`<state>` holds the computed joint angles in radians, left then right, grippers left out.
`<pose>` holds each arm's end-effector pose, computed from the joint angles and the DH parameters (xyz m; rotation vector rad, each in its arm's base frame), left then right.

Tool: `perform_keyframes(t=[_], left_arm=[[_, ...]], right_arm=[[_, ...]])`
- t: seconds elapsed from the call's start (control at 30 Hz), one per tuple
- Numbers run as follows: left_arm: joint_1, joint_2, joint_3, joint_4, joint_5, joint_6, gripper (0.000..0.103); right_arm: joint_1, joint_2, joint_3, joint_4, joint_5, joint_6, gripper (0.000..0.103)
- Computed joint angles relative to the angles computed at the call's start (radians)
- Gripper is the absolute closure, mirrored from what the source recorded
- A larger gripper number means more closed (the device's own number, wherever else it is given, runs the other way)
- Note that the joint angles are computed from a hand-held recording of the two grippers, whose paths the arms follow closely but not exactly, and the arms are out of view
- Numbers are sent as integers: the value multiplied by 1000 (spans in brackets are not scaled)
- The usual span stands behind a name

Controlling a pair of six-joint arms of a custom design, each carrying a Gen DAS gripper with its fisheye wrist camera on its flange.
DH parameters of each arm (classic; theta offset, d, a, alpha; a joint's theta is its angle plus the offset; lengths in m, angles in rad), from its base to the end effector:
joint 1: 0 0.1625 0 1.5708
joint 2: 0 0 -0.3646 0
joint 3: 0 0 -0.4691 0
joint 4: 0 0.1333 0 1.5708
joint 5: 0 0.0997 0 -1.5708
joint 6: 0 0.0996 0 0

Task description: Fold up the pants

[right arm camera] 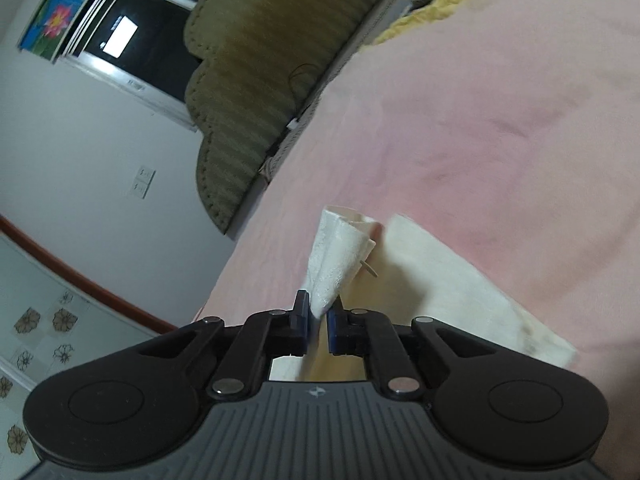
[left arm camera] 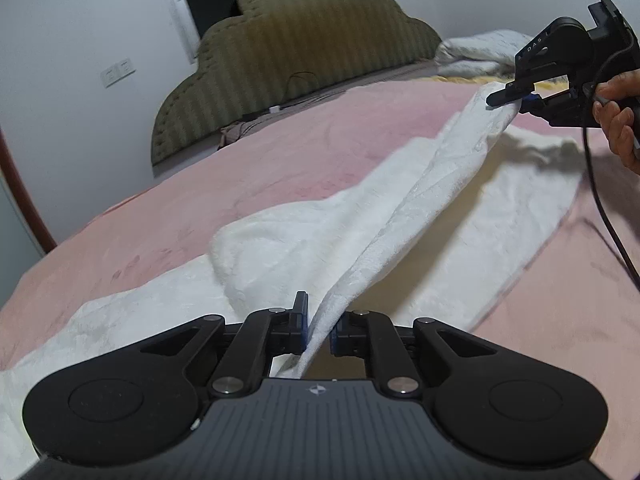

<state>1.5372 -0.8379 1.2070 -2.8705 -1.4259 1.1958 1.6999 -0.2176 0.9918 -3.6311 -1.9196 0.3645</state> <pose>0.1201 -0.8245 0.2853 1.2943 1.9829 -0.8988 0.2026 -0.7897 -0.0174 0.6116 2.4058 -1.8940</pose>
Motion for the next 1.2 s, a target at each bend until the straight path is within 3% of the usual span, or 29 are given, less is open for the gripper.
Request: perform_keyframes(t=[0.07,0.13,0.2,0.27,0.33,0.4,0.5,0.57,0.63,0.77,1.2], left_arm=[[-7,17,-38,-2,17,-71,89],[-19,38,-71,-54,44,-157,89],[-27,53,-86,-158,51,-229,88],[-26,50,-75,-251,15,-255,87],[-25,30,-32,-293,-28,-207,88],[-25,1,22,-246,-31,-78,88],[-16,-42,90,-104,-23,47,86],[-16,-48,114,-95,0,83,88],[-15,-47,115,-92,1,91,88],[-15,-44,90,-47,2,46,89],[3,-76,128,-56,-40,129,89]], right_arm=[[8,6,-72,77,37,-36,94],[36,43,-184,128,44,-141,94],[58,78,-257,80,123,-289,94],[70,78,-248,-13,208,-414,94],[83,50,-187,-74,162,-481,94],[78,-2,-81,-87,51,-418,94],[48,-79,87,-79,-109,-234,94],[20,-117,191,-108,-130,-114,94],[8,-127,240,-136,-133,-69,94],[5,-131,274,-171,-138,-77,94],[11,-138,315,-204,-190,-114,94]])
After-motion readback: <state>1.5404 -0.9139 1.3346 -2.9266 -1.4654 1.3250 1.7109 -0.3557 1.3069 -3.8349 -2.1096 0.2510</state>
